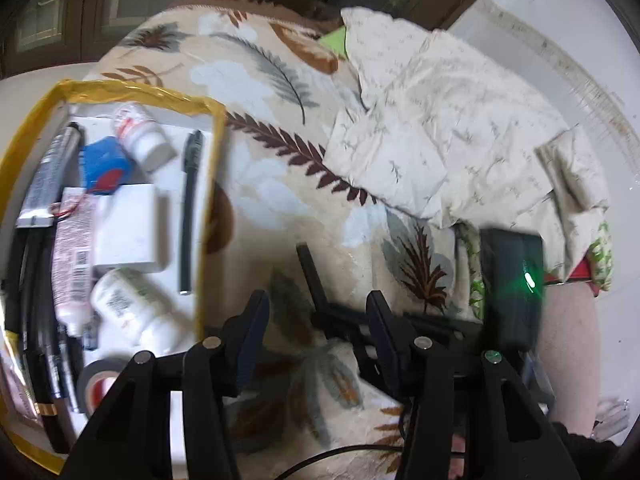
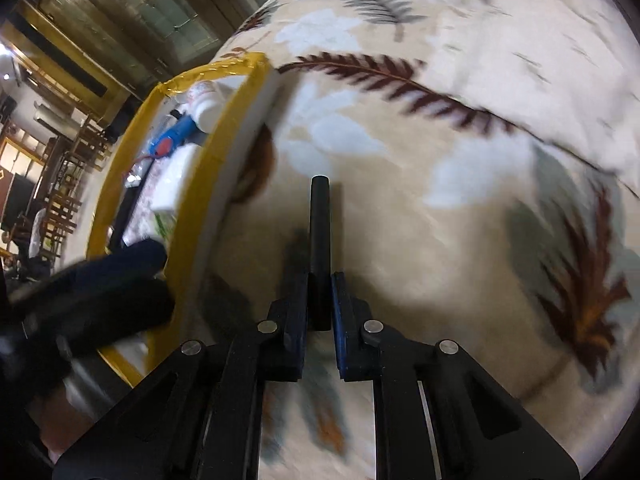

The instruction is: Organize objects

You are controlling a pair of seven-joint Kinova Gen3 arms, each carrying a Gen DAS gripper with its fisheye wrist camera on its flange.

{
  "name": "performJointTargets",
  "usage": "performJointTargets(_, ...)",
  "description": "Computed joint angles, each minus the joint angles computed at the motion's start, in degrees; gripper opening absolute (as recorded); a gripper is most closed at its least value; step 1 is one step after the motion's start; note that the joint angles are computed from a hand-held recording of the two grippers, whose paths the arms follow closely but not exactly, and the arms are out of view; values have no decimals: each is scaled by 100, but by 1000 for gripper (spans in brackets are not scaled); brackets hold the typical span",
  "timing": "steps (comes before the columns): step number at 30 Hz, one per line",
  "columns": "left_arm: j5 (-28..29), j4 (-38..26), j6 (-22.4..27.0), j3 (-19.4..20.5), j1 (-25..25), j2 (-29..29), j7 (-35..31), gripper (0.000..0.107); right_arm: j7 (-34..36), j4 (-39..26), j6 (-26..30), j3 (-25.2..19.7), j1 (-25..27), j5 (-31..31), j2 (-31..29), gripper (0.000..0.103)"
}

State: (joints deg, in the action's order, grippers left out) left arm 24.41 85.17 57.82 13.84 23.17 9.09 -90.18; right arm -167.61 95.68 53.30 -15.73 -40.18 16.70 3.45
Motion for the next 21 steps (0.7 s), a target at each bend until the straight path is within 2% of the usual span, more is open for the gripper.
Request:
performJointTargets(3, -52, -309, 253, 293, -102, 364, 285, 45, -149, 550, -506, -53, 87, -146, -361, 11)
performJointTargets(5, -197, -449, 300, 180, 152, 521, 407, 44, -284, 728, -701, -140, 140, -64, -453, 11)
performJointTargets(8, -323, -603, 411, 66, 360, 712, 569, 32, -278, 834, -951, -196, 231, -81, -490, 11)
performJointTargets(10, -353, -635, 409, 56, 393, 799, 672, 26, -229, 786, -945, -245, 239, -18, -438, 11)
performJointTargets(11, -370, -662, 434, 59, 403, 860, 694, 19, -234, 814, -1036, -250, 240, -16, -432, 11)
performJointTargets(14, -507, -644, 401, 29, 460, 882, 807, 12, -342, 898, -1174, -289, 223, 60, -431, 11)
performJointTargets(18, -461, -568, 309, 51, 406, 854, 773, 8, -545, 992, -1268, -316, 192, 217, -476, 11)
performJointTargets(21, -138, -408, 243, 88, 210, 785, 621, 8, -660, 977, -1214, -361, 174, 331, -482, 11)
